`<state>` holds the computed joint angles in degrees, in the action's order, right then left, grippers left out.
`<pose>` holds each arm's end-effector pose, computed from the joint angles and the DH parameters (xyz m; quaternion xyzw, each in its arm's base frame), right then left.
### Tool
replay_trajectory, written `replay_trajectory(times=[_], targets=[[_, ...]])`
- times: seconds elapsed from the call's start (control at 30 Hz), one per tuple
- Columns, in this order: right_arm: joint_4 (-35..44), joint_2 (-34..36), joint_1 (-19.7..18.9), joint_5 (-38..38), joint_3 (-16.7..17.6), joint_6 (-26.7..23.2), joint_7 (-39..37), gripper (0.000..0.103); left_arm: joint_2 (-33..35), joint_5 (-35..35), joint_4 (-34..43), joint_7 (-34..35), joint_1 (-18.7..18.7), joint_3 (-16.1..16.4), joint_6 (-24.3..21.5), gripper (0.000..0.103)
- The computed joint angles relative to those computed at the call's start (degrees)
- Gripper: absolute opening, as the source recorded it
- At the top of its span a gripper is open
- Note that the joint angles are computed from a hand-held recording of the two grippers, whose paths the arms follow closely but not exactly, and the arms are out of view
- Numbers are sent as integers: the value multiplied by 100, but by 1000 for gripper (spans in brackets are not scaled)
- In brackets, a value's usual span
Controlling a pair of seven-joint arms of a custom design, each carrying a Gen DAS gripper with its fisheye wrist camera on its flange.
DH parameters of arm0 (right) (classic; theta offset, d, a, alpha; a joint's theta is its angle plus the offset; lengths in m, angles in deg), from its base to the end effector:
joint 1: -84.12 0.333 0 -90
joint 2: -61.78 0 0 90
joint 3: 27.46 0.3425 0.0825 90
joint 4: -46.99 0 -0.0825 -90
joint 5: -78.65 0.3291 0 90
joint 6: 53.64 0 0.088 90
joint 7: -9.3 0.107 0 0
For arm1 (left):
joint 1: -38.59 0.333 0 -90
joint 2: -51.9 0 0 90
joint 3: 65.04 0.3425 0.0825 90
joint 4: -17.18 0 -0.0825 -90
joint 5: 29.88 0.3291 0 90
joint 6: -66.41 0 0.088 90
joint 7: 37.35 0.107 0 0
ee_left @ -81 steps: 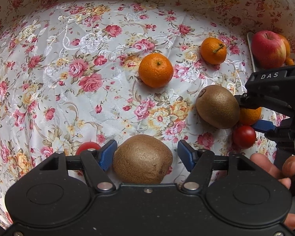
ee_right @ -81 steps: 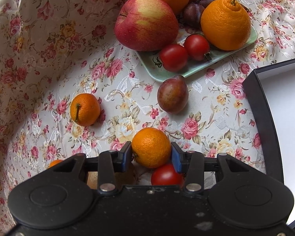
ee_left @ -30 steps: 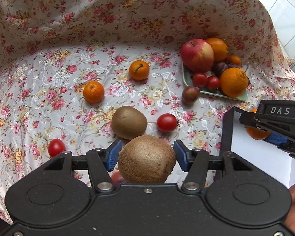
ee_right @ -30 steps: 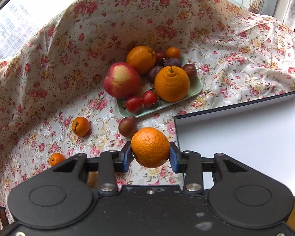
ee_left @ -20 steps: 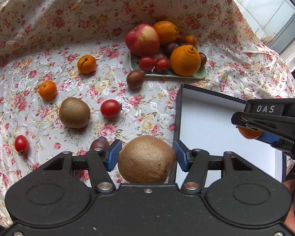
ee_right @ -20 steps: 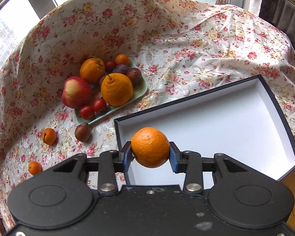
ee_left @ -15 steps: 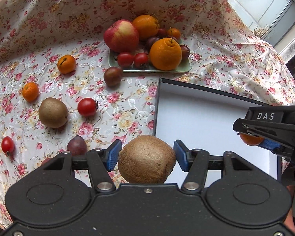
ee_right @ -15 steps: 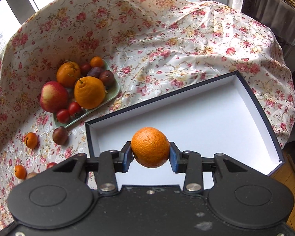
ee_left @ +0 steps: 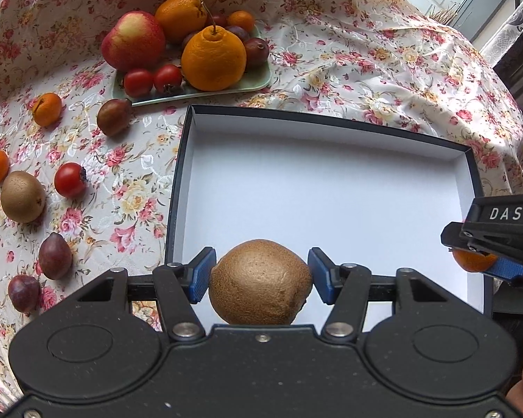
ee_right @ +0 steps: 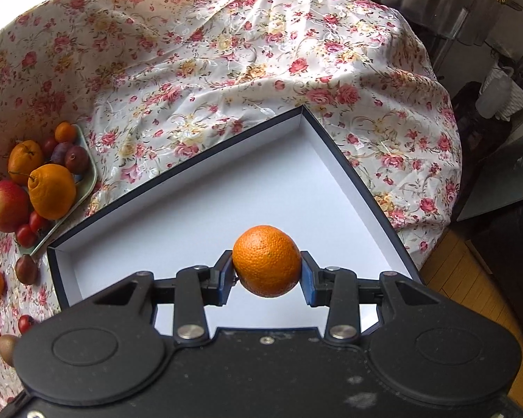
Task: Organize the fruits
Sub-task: 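Carry the mandarin into the white box and open right gripper while left carries kiwi over, then lower the kiwi into the white box and open left gripper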
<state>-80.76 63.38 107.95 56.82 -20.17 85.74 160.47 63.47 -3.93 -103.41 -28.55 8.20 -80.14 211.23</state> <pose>0.4324 0.2593 0.4384 -0.6033 0.7815 -0.1319 0.0888 0.3921 -0.3955 0.4103 -0.7911 0.5879 -0.1480 0.0819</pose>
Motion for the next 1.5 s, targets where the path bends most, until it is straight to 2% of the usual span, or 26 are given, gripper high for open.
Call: replay_trajectory(times=[0.57,0.8,1.0,1.13,1.3,1.37,1.5], targets=[[206,185,-86,763,-62,-434,-841,41,220,-183,217,219,-98,28,-102,62],[350,315,-108,1157,-71,-667,-1292,42,123,501,349,-63,-245,95,-357,60],[485,445,-84,1402,-78,-893,-1623,42,117,456,311,-66,-159,34,-325,60],[478,382,-73,1300,-113,-914,-1521,42,98,472,284,-116,-147,31,-298,60],[364,240,-117,1277,-112,-653,-1545,42,107,503,299,-138,-147,26,-319,60],[456,288,-114,1292,-95,-758,-1647,39,113,489,303,-116,-144,19,-325,60],[273,62,-113,1256,-79,-366,-1654,39,107,487,291,-127,-145,23,-326,60]])
